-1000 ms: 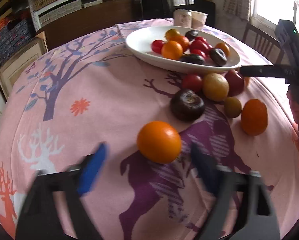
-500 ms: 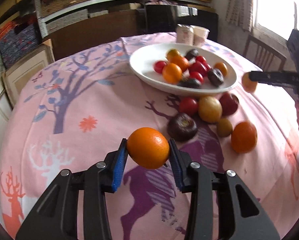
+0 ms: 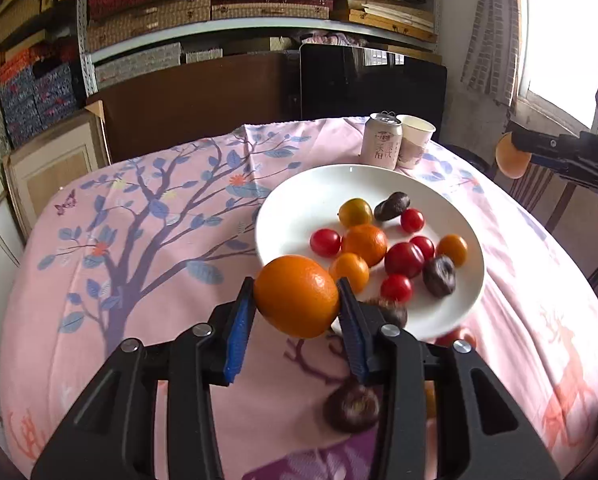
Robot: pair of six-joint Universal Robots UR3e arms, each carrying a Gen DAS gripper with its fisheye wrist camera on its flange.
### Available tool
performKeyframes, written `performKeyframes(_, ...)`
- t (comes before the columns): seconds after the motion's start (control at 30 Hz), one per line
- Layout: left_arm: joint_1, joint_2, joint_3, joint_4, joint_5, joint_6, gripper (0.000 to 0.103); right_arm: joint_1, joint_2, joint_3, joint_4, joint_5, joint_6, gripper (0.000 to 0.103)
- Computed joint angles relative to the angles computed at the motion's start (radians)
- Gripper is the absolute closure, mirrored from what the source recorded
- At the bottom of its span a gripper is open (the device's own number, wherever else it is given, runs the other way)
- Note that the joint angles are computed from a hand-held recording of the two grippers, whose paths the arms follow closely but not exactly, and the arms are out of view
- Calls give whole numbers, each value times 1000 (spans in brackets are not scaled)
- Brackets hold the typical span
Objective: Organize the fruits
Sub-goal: 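Carry the orange and pepino melon over the plate and open both tools, then grasp a mangosteen with the left tool while the right tool grasps a large orange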
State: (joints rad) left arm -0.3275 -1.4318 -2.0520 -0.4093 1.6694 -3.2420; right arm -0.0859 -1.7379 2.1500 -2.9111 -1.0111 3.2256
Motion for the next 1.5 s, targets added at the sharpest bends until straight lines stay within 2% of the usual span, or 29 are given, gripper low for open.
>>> performKeyframes(0.1, 32, -96, 30, 48, -56, -5, 63, -13, 118, -59, -10, 53, 19, 65)
performKeyframes(0.23, 63, -176, 45, 83, -116, -63, 63, 61, 265, -115, -71, -80, 26, 65)
performKeyframes(0.27, 63, -187, 48, 86, -115, -70, 63, 60, 295, -115, -89, -75, 37, 65)
performKeyframes(0.33, 51, -207, 59, 88, -92, -70, 63, 74, 327, -153, -21, -93, 30, 65)
performKeyframes(0.47, 24, -237, 85, 92, -45, -60, 63, 85, 345, -148, -47, -109, 60, 64)
performKeyframes(0.5, 36, -233, 84, 93, -72, -63, 61, 84, 338, -141, -56, -120, 83, 46)
performKeyframes(0.53, 43, -230, 85, 90, -89, -78, 54, 80, 324, -131, -59, -127, 98, 10)
performKeyframes(0.57, 40, -228, 85, 98, -79, -102, 21, 79, 298, -120, -56, -149, 110, 3)
performKeyframes(0.6, 24, -226, 78, 133, -38, -125, 5, 77, 269, -102, -64, -169, 110, 3)
performKeyframes(0.67, -9, -214, 49, 216, 36, -136, 5, 70, 194, -71, -48, -183, 80, 3)
performKeyframes(0.7, -15, -197, 41, 217, 40, -128, 5, 60, 148, -53, -30, -173, 67, 3)
performKeyframes(0.77, -13, -134, 20, 166, 7, -107, 4, 38, 40, 3, -1, -129, 37, 3)
performKeyframes(0.87, -45, -27, -39, 94, 27, -86, 4, 56, -120, 74, 120, -115, -66, 3)
performKeyframes(0.97, -131, 49, -98, 35, 135, -71, 4, 137, -245, 181, 182, -162, -140, 3)
performKeyframes(1.03, -202, 68, -103, -71, 222, -86, 4, 219, -285, 267, 117, -237, -142, 3)
performKeyframes(1.13, -247, 94, -173, -46, 232, -50, 4, 381, -239, 343, -18, -344, -111, 3)
performKeyframes(1.23, -295, 42, -180, -18, 276, -32, 4, 541, -107, 309, -82, -432, -114, 3)
performKeyframes(1.3, -296, 7, -186, 23, 269, -16, 5, 662, 10, 257, -128, -542, -104, 3)
performKeyframes(1.37, -312, -50, -167, 31, 309, -23, 4, 757, 102, 226, -195, -677, -89, 4)
performKeyframes(1.43, -309, -81, -166, 52, 316, -17, 4, 767, 134, 216, -208, -697, -81, 4)
performKeyframes(1.5, -292, -100, -166, 65, 299, -11, 4, 712, 123, 229, -181, -624, -52, 4)
